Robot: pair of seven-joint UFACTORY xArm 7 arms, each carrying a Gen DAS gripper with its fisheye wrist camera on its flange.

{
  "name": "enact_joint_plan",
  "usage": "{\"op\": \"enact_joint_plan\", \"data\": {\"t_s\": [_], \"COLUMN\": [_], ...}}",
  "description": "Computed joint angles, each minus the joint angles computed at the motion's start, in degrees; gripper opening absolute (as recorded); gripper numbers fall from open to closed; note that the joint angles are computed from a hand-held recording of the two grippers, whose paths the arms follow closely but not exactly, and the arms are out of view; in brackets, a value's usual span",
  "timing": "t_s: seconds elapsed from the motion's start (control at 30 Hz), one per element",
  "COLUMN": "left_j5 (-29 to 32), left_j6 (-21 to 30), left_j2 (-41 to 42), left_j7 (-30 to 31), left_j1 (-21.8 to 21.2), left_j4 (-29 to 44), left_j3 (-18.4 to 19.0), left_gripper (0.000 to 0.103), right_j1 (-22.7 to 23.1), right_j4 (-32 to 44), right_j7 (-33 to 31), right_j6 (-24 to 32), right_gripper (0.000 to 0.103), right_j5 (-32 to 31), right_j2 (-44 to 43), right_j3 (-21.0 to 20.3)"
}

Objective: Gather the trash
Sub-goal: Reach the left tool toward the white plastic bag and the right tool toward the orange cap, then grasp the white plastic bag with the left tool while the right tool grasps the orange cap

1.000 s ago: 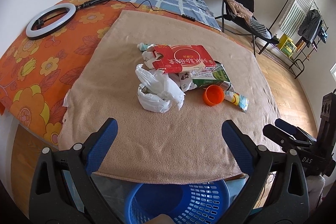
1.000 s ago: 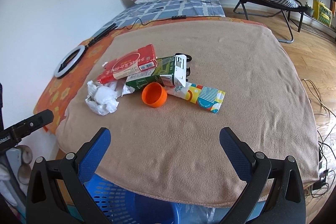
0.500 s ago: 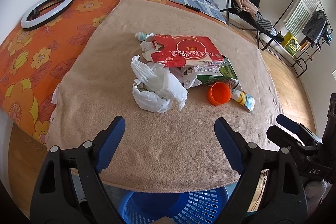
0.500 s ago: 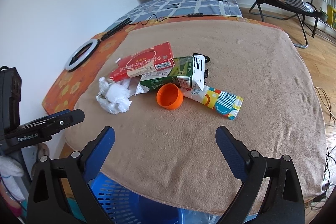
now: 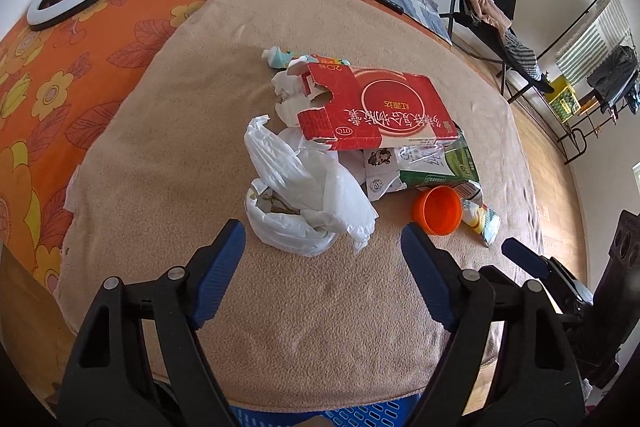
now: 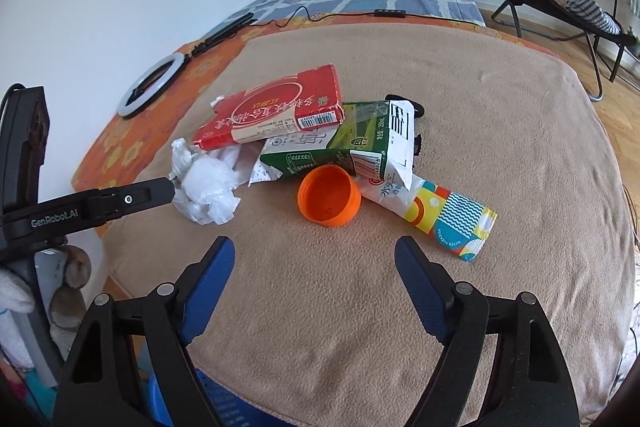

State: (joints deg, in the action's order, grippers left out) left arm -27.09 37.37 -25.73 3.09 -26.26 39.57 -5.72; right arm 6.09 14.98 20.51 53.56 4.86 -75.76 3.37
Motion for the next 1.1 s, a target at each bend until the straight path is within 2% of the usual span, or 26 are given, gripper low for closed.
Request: {"op": "enact_joint_plan", "data": {"t_s": [0.27, 0.4, 0.7, 0.73, 0.8, 0.87, 0.97, 1.1], "left_j5": [2.16, 1.05, -0.96, -1.03, -1.05, -0.86, -0.44, 0.89], "left_j6": [-1.41, -1.11, -1.32, -1.27, -1.19, -1.11, -1.02, -0.76], "left_j2": [5.37, 7.63, 7.65, 7.47, 6.86, 6.35, 5.49, 3.74], "left_j7": [-2.18, -1.38, 0.95, 1.14, 1.51, 1.71, 1.65, 1.29], "left_j1": [1.11, 1.14, 1.46, 1.46, 1.54, 1.66, 1.85, 2.35], "left_j4": [2.24, 3.02, 2.58, 2.47, 2.06, 1.82, 1.4, 0.6], "left_j3": [-1.01, -0.62, -0.77, -0.72, -0.58, -0.49, -0.44, -0.28], "left_gripper": [0.082, 0.072, 0.062, 0.061, 0.059, 0.057, 0.054, 0.051], "right_j1": [-0.14, -0.28, -1.11, -1.18, -1.17, -1.3, -1.31, -0.59], "right_j4": [0.47, 0.76, 2.56, 2.78, 3.15, 3.29, 3.39, 3.2], "right_j7": [-0.58, -0.31, 1.76, 2.03, 2.25, 2.53, 3.09, 3.1], "right_j6": [-4.97, -6.75, -10.04, -10.19, -10.37, -10.27, -10.05, -9.82], "right_gripper": [0.081, 0.077, 0.076, 0.075, 0.064, 0.06, 0.047, 0.047], "right_j5": [-1.9, -2.41, -6.74, -7.22, -7.99, -8.61, -9.17, -8.76], "right_j2": [7.35, 10.53, 18.34, 19.17, 20.75, 21.68, 22.15, 21.08], "right_j3": [1.36, 1.47, 4.89, 5.11, 5.14, 5.0, 4.95, 3.94]}}
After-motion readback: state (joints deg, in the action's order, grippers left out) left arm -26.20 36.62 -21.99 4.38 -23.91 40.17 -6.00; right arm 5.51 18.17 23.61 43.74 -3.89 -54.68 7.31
